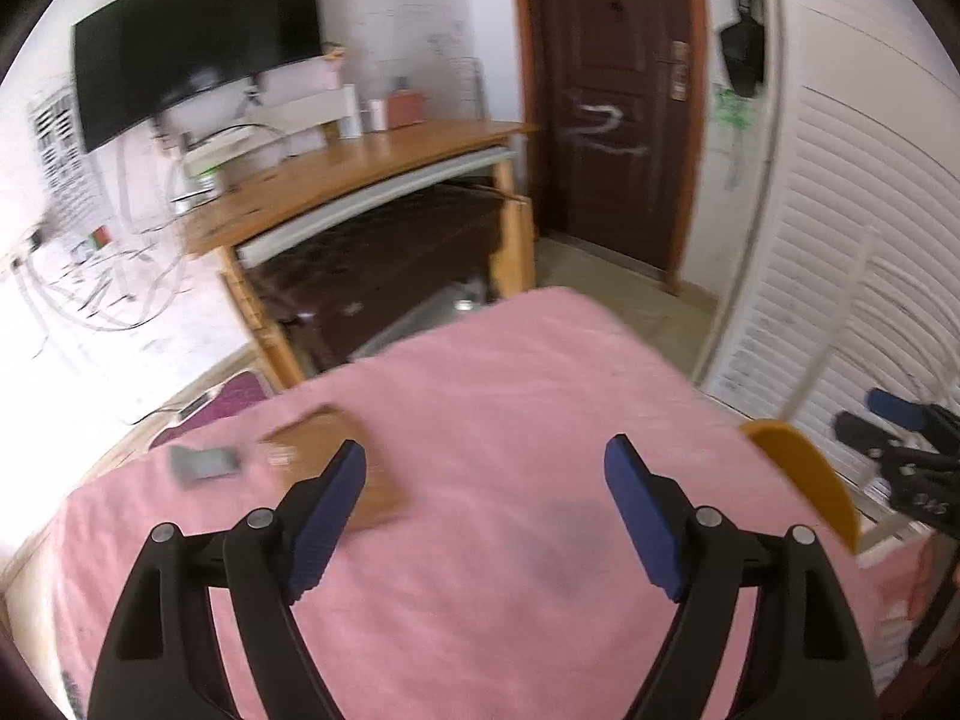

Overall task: Collect trash
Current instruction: 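Move both open tools back over the table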

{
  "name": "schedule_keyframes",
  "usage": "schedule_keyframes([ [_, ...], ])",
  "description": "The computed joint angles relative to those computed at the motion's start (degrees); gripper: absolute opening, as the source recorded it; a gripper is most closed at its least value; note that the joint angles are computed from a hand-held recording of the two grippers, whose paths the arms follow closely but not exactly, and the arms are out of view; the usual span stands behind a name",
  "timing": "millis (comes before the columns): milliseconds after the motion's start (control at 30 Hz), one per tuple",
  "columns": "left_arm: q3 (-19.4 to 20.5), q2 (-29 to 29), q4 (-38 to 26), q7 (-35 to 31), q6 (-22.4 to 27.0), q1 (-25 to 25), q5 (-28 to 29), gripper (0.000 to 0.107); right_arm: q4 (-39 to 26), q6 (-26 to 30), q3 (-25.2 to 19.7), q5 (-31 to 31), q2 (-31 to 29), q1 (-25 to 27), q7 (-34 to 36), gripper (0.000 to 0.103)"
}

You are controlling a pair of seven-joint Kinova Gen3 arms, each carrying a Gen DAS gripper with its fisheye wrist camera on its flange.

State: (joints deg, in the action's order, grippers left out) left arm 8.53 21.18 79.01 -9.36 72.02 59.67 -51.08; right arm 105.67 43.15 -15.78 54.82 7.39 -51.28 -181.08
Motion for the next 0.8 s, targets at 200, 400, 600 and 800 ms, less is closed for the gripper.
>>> schedule_keyframes([
  [200, 0.42, -5.75, 7.58, 3.61, 1.57, -2.91, -0.72, 0.078, -7.03, 1.45, -0.15, -2.30, 3.64, -2.19, 6.58, 0.073],
  [400, 2.31, -11.52, 13.72, 3.95, 0.55, -9.99, 0.90, 0.079, -16.18, 3.62, 1.45, -5.26, 8.79, -6.52, 15.22, 0.073],
  [600, 3.27, -14.92, 16.43, 0.77, -3.39, -19.35, 7.59, 0.079, -25.83, 5.99, 3.38, -9.53, 14.45, -9.79, 24.99, 0.073],
  [800, 2.58, -15.87, 18.60, -3.35, -9.87, -27.45, 15.47, 0.079, -35.00, 7.59, 5.66, -13.68, 19.66, -12.26, 32.89, 0.073],
])
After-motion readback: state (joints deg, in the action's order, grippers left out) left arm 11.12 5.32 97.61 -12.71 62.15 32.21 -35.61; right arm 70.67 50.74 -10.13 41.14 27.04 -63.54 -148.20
